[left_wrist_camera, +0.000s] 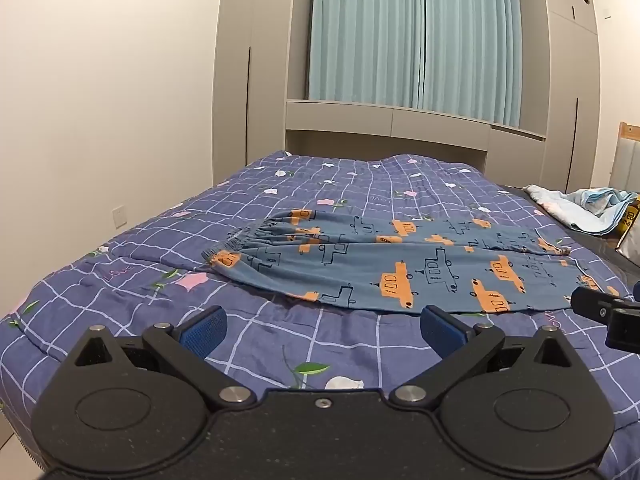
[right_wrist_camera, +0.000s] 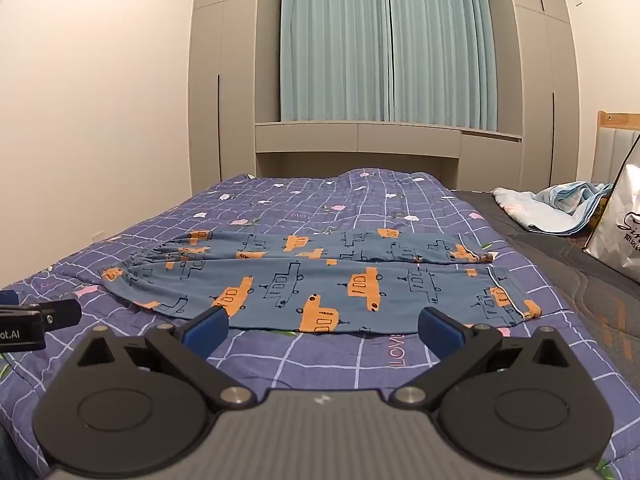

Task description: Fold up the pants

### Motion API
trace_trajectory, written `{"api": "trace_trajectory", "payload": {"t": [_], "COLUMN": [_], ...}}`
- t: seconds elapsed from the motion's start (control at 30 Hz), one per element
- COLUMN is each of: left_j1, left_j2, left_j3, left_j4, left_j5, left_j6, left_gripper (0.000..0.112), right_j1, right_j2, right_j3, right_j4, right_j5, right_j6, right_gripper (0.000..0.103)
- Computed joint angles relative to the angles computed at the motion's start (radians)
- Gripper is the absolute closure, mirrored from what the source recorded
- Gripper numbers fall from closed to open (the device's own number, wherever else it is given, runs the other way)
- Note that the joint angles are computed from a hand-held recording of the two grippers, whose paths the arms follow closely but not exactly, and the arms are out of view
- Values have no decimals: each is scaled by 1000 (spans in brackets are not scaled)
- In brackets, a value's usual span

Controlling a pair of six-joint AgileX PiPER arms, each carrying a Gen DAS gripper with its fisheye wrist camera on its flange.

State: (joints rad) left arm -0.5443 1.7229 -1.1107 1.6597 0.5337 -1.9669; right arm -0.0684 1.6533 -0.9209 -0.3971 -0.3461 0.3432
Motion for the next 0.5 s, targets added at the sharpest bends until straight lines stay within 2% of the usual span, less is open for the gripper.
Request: {"api": "trace_trajectory", "payload": {"t": [0.23, 0.5], "left_j1": [11, -2], "left_j2": [3, 0], "left_j3": [11, 5], "left_j4": [41, 15], "left_j5": [-20, -2], "left_j6": [-38, -12], "left_gripper": [10, 10], "right_j1": [-9, -13], "right_j2": [0, -2], "right_j3": [5, 9], "right_j4": [-14, -26], "right_j5": [-12, -15], "right_j6": [8, 20], "right_gripper": [0, 0]}}
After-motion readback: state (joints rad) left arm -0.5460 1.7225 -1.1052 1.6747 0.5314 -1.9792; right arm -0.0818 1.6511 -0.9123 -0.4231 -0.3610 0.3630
